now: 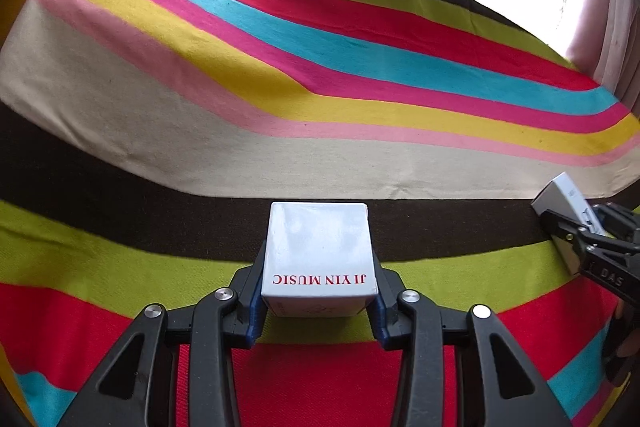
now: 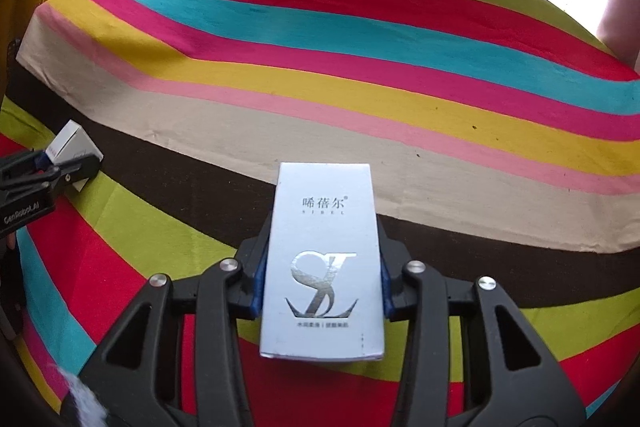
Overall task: Organize rigid objects
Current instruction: 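Carry the JIYIN MUSIC cube and white SL box over the storage box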
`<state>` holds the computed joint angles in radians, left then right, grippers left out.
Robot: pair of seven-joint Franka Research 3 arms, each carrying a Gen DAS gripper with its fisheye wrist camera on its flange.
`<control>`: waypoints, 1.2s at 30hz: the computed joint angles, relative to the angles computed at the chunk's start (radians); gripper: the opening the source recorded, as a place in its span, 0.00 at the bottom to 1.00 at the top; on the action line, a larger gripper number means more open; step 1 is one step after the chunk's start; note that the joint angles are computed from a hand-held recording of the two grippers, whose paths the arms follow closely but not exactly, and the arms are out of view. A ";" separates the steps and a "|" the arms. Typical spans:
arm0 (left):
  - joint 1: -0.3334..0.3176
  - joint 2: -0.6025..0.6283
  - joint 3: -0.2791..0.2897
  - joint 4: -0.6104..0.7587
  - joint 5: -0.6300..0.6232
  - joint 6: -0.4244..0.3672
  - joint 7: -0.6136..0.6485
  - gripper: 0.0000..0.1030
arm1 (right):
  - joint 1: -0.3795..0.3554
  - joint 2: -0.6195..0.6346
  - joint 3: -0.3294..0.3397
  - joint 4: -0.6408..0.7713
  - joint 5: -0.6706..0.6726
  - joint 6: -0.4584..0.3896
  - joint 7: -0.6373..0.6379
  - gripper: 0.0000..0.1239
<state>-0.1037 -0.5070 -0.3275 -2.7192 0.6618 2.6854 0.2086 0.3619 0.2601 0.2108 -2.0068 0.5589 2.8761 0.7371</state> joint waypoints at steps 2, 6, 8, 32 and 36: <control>-0.036 -0.053 0.018 -0.041 -0.047 0.020 -0.008 0.41 | 0.049 -0.017 -0.056 -0.012 -0.098 -0.017 0.133 0.37; -0.088 -0.179 -0.011 -0.110 -0.096 0.001 -0.034 0.41 | 0.040 -0.095 -0.029 -0.084 -0.055 -0.038 0.166 0.37; -0.118 -0.225 -0.020 -0.134 -0.122 -0.019 -0.035 0.41 | 0.040 -0.134 -0.011 -0.119 -0.005 -0.049 0.143 0.37; -0.316 -0.295 -0.105 -0.102 -0.185 -0.207 -0.018 0.41 | 0.177 -0.519 -0.114 -0.485 0.195 -0.037 -0.064 0.37; -0.332 -0.256 -0.121 -0.060 -0.173 -0.222 -0.013 0.41 | 0.179 -0.567 -0.143 -0.525 0.205 -0.038 -0.087 0.37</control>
